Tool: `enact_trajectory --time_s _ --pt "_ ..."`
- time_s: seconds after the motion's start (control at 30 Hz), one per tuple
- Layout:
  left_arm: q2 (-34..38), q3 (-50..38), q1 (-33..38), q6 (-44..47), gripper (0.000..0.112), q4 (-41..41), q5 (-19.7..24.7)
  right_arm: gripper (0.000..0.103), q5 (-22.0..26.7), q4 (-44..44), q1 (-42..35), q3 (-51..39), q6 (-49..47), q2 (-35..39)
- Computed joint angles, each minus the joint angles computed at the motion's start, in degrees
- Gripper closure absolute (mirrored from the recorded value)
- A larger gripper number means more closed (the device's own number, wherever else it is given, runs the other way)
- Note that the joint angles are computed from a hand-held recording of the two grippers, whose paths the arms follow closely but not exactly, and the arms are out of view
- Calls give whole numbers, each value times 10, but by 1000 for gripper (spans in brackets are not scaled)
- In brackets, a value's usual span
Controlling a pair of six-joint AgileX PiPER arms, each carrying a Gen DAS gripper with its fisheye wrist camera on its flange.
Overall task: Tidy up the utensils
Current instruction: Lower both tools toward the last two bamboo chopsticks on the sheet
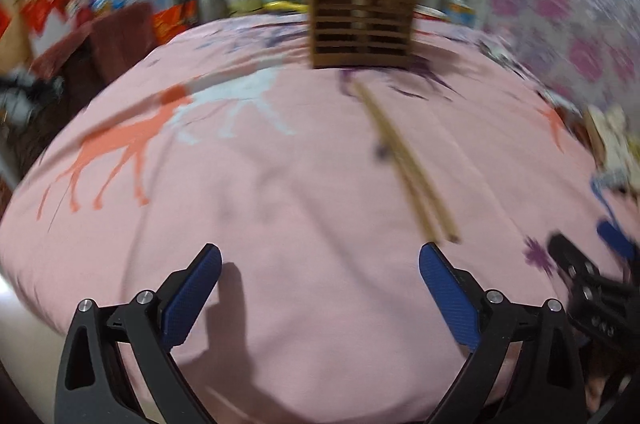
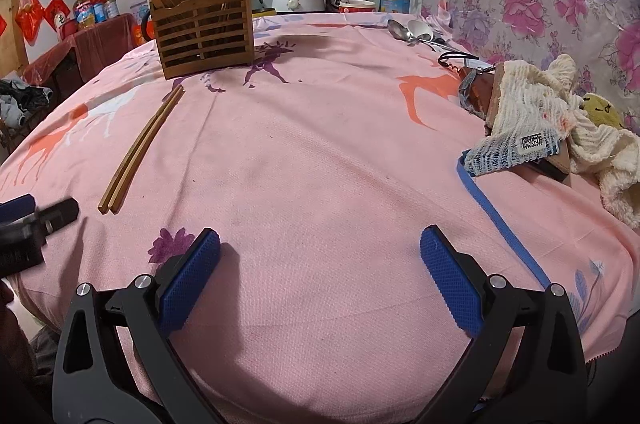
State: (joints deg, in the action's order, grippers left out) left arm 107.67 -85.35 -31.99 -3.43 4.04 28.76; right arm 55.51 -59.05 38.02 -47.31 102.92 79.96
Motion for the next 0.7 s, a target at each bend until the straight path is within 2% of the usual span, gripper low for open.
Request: enact_trajectory --time_s 0.13,0.33,0.47,0.57,0.63,0.67,0.7 --pt "14 -8 -26 -35 14 59 -6 7 0 0 0 0 0 0" --pt "57 -73 -6 -129 14 136 31 7 1 0 2 0 1 1" --pt "47 -64 15 -104 14 97 32 7 2 0 2 0 2 1" --pt "43 -50 -5 -126 15 135 15 7 2 -1 2 0 3 1" --pt "47 -53 -17 -134 19 156 8 7 2 -2 2 1 3 0" --pt "50 -57 -20 -127 28 154 3 7 2 -2 2 1 3 0" --pt "53 -61 -21 -121 43 151 2 7 2 -2 2 1 3 0"
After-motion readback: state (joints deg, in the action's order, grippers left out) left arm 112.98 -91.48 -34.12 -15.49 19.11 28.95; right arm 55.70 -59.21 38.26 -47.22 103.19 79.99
